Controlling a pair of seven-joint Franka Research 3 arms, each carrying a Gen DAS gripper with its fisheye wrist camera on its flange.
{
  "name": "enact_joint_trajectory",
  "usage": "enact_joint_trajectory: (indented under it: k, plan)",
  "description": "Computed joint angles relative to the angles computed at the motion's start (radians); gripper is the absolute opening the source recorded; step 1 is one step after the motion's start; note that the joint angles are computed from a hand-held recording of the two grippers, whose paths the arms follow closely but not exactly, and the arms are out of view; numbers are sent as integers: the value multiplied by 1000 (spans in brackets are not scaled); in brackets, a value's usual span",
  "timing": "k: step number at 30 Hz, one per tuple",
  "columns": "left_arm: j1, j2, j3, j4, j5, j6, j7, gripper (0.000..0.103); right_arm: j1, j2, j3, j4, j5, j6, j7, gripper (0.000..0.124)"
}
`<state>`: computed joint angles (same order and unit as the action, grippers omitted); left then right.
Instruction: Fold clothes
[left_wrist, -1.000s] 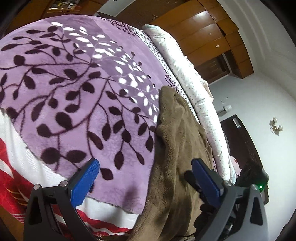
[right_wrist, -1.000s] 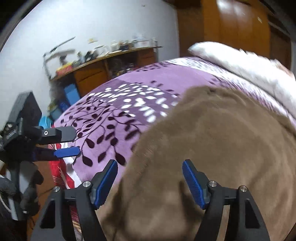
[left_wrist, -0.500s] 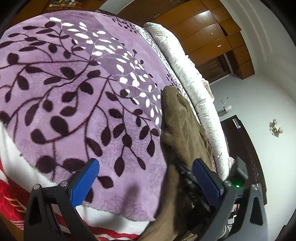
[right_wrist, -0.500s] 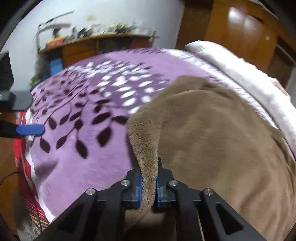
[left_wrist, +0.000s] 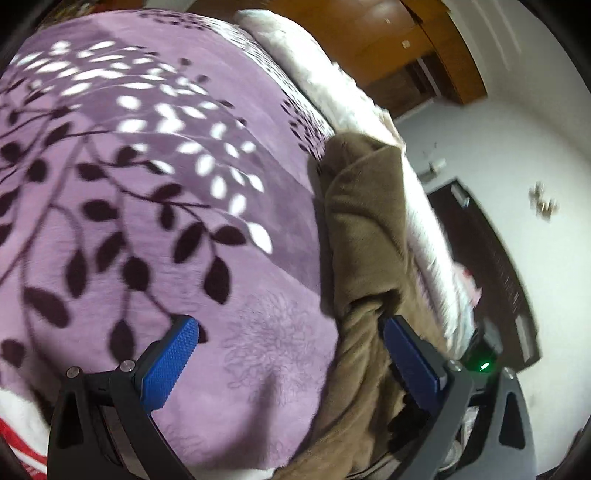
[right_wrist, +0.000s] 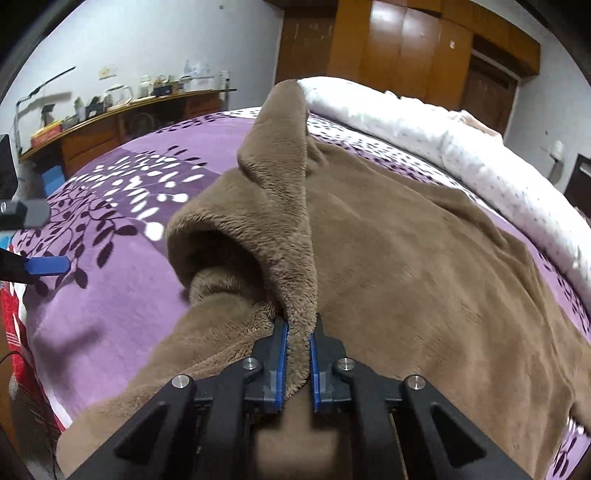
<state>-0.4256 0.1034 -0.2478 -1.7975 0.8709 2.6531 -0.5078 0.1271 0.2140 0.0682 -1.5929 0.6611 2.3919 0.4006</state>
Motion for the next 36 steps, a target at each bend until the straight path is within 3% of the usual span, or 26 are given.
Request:
enact_joint_trajectory:
  k: [6,12,14,19,20,22,26,31,33,36]
  plan:
    - [-25,180,-14,236,-173,-85,362,102,-27,14,-14,13,2,-23,27,11]
    - [-80,366,15,499,-298,-193,569,101,-46,18,-13,24,30,-53,22,11]
    - [-112,395,51,552,-301,-231,567,101,-51,21,-14,29,36,-65,20,11]
    - [-146,386,127,521,-247,-149,451,99,-59,24,-11,29,60,-79,1,11]
    - [-147,386,136,516,-230,-126,435,94,-61,26,-11,32,64,-84,-2,11]
    - [-135,417,120,556,-240,-117,505,53,-64,29,-11,36,72,-93,-5,11]
    - [-143,503,102,689,-299,-165,646,41,-68,30,-11,37,82,-101,-10,11]
    - [-204,535,156,816,-285,-389,685,16,-69,27,-13,37,88,-106,-7,11]
    - [-247,550,189,899,-238,-536,703,14,-69,26,-13,37,91,-109,-6,11]
    - [-283,574,205,1002,-194,-655,770,14,-72,20,-11,34,103,-116,-15,11]
